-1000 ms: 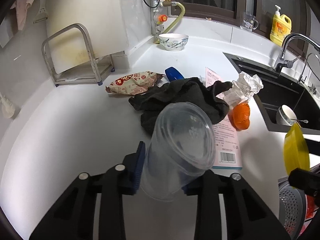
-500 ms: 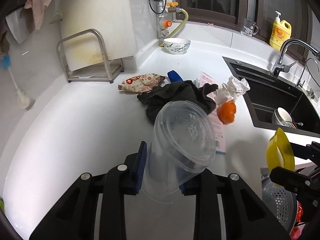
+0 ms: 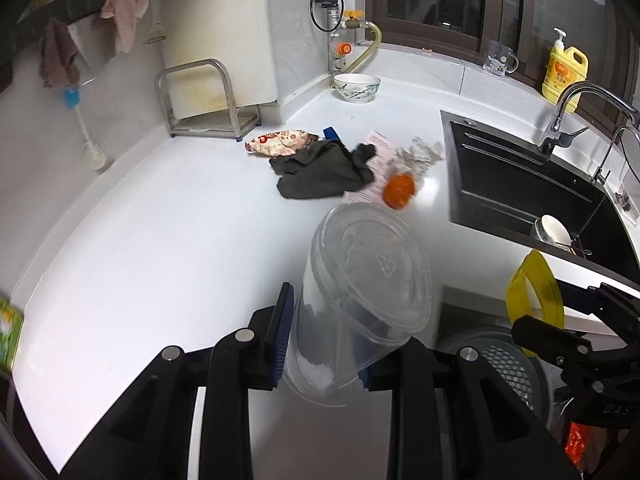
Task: Collect trash
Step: 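Carry the lid and cup over the wastebasket and open both tools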
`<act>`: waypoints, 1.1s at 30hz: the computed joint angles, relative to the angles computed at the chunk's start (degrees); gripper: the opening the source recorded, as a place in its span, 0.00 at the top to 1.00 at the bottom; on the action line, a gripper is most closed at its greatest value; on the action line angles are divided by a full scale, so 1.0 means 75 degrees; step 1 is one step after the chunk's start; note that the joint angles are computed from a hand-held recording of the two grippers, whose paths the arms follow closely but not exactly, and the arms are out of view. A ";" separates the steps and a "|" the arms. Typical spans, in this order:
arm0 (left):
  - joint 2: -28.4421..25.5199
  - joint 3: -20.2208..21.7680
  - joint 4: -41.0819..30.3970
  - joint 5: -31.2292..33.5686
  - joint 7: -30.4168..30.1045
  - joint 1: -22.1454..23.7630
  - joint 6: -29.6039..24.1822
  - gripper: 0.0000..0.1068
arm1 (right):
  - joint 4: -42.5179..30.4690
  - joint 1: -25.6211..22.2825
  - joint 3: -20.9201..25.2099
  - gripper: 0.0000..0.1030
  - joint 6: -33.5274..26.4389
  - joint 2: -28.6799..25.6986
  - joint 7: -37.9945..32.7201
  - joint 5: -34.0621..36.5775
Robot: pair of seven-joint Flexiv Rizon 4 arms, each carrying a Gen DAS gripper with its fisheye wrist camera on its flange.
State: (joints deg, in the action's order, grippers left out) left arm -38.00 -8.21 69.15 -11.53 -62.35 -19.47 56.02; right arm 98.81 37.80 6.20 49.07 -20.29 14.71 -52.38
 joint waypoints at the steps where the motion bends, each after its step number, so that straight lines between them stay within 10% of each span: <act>1: 0.0174 0.0034 0.0237 0.0025 -0.0104 -0.0053 0.0055 0.75 | 0.0147 -0.0011 0.0036 0.31 0.0049 0.0106 0.0011 -0.0012; 17: 0.1977 0.0234 0.2959 0.0984 -0.2367 -0.0980 0.0629 0.72 | 0.2681 -0.0679 0.0991 0.31 0.1273 0.1782 -0.0336 0.0570; 33: 0.2176 0.0390 0.3436 0.2022 -0.4027 -0.1307 0.0076 0.58 | 0.3195 -0.0746 0.0915 0.31 0.2653 0.1534 -0.0812 0.0991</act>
